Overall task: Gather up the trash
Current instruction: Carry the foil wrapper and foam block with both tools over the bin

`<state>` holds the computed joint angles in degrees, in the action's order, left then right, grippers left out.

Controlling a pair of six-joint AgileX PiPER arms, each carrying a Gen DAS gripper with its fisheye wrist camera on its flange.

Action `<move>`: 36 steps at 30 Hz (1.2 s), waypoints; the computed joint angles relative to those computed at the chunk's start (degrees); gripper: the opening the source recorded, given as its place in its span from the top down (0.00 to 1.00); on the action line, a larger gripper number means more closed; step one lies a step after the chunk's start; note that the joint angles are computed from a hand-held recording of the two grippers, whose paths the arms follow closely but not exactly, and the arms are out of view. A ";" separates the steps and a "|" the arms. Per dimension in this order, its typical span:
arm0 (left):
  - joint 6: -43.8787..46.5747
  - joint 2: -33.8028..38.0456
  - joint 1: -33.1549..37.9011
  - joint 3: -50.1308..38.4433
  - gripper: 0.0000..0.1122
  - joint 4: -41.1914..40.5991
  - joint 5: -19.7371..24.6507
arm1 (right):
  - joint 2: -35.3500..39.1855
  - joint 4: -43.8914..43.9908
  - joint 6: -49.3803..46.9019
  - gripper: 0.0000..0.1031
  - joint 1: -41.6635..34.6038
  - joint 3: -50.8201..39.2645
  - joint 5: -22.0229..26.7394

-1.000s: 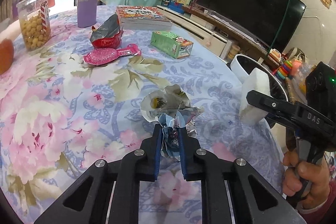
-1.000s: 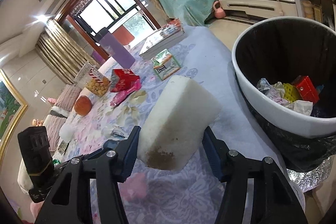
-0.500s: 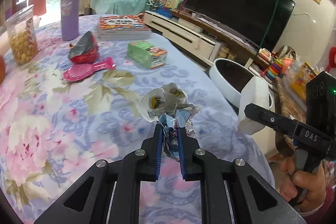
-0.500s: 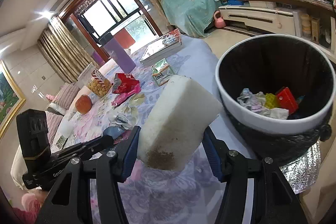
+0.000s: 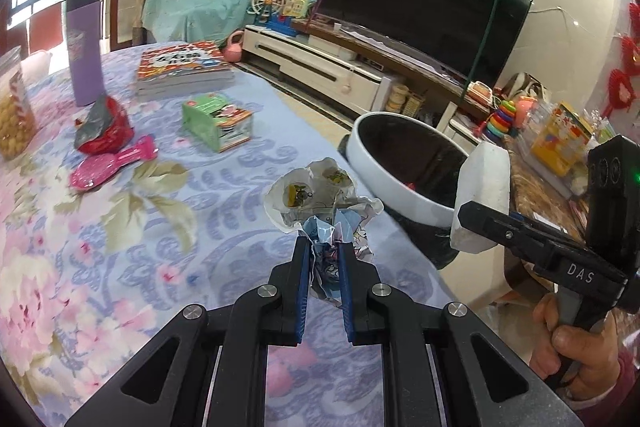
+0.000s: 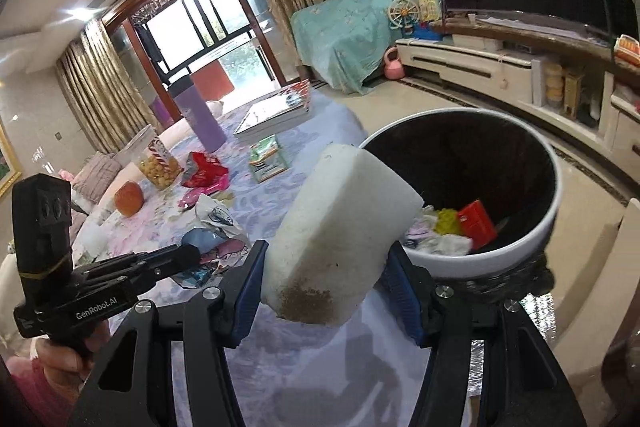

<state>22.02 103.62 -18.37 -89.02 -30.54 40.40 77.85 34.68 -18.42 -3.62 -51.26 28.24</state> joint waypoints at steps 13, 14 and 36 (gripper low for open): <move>-3.44 5.78 -4.54 -9.76 0.89 3.38 1.89 | -0.12 -0.80 -3.45 0.43 -5.67 -0.64 1.45; -3.73 6.46 -4.88 -10.88 0.89 3.63 2.21 | 0.08 -0.77 -3.81 0.43 -6.12 -0.86 1.59; -10.83 21.64 -9.22 -35.81 0.89 10.20 10.89 | 5.70 -0.44 -10.18 0.42 -13.24 -6.43 4.04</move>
<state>11.20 125.26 -27.59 -124.82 -20.33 51.29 83.56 34.24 -28.60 -16.87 -57.69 32.28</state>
